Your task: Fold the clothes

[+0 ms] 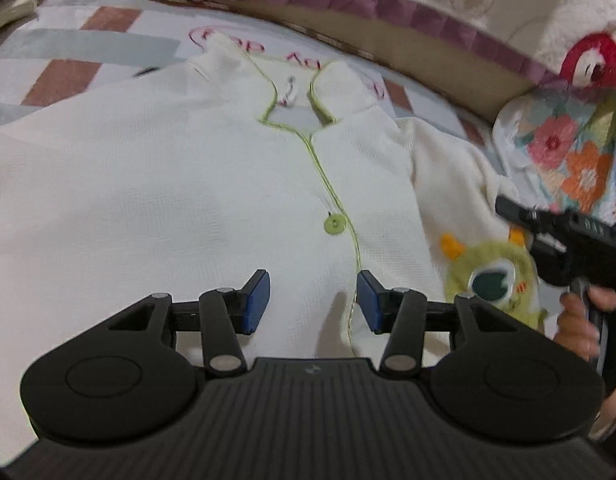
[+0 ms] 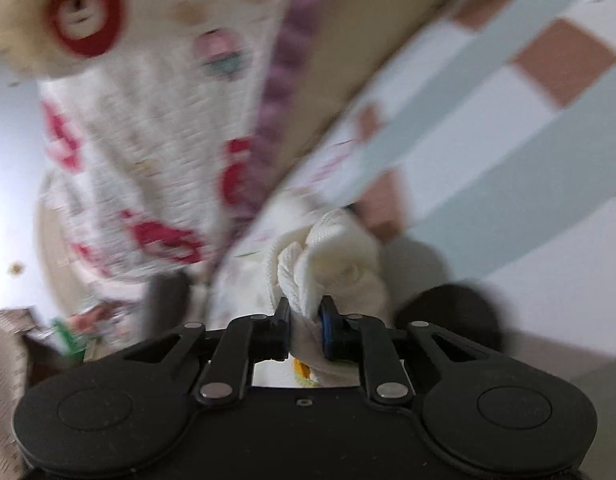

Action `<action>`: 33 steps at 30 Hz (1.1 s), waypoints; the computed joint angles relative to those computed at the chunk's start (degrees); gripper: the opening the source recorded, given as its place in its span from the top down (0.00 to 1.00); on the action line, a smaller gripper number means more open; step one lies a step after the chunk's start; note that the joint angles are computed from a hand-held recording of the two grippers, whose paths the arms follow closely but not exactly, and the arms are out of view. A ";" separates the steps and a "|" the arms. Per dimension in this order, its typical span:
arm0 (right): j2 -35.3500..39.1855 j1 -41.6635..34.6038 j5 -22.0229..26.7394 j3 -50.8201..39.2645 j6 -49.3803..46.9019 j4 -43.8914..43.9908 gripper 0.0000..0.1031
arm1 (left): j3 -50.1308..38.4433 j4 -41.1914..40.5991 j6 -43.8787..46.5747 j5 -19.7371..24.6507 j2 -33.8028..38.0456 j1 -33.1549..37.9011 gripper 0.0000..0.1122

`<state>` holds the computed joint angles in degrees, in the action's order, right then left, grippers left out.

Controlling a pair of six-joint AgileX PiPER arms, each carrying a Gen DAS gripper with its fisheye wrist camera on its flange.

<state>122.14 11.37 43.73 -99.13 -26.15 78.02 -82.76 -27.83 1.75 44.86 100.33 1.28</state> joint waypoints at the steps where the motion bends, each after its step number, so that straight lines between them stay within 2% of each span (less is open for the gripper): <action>1: -0.95 1.32 -0.07 0.90 -2.10 1.75 0.84 | 1.53 -2.72 2.53 -0.97 -1.06 1.11 0.57; 4: -4.49 6.51 -1.19 3.75 -6.86 3.34 0.85 | 3.88 -8.22 7.66 -2.09 -3.02 3.82 0.57; 6: -5.53 10.06 -0.98 3.00 -5.55 0.01 0.85 | 4.70 -9.07 8.71 -2.61 -4.07 4.81 0.57; 10: -3.62 18.40 3.19 -6.32 5.26 -21.99 0.85 | 7.79 -7.44 8.37 -4.84 -6.57 5.68 0.56; 12: -1.13 22.05 7.94 -13.20 11.43 -33.45 0.85 | 8.92 -7.79 9.10 -4.59 -7.26 6.61 0.56; 14: 1.22 24.18 12.87 -18.26 14.38 -39.45 0.82 | 9.75 -6.36 8.43 -4.15 -7.75 6.91 0.56; 16: 2.32 24.45 16.37 -21.30 14.54 -40.83 0.79 | 10.81 -5.47 8.81 -4.23 -8.32 6.76 0.56; 18: 1.34 22.44 18.45 -21.40 12.11 -37.30 0.68 | 11.68 -6.64 10.75 -3.80 -8.69 6.94 0.56; 20: 0.09 20.16 19.97 -20.99 9.97 -33.87 0.65 | 12.01 -8.94 13.51 -2.58 -8.77 7.25 0.56; 22: -2.86 17.06 17.48 -17.21 9.98 -31.41 0.61 | 11.31 -11.12 16.60 0.06 -8.49 7.16 0.59; 24: -4.82 14.42 14.52 -14.26 15.31 -31.97 0.60 | 10.07 -11.50 19.47 1.56 -8.42 5.52 0.59; 27: -5.28 12.39 12.44 -13.34 25.74 -38.37 0.57 | 8.23 -0.69 14.57 -1.92 -7.79 -1.09 0.54; 29: -6.28 11.59 10.30 -10.77 30.96 -40.94 0.57 | 7.22 5.21 10.21 -3.70 -5.90 -3.82 0.46; 30: -6.82 11.15 8.92 -9.12 32.50 -40.64 0.57 | 6.93 5.31 9.69 -3.90 -4.80 -3.93 0.48; 31: -7.11 10.70 7.51 -7.69 34.19 -39.85 0.57 | 7.00 4.94 9.71 -4.20 -4.33 -3.77 0.67; 32: -7.48 10.47 6.15 -6.27 35.85 -38.86 0.57 | 7.88 3.51 10.93 -4.72 -5.22 -3.04 0.92; 33: -7.90 10.77 4.80 -5.13 37.45 -38.24 0.54 | 8.75 2.02 12.20 -5.19 -6.10 -2.29 0.92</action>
<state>114.24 22.13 48.52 -104.26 11.30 39.78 -74.01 -25.81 13.95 39.67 94.23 -1.01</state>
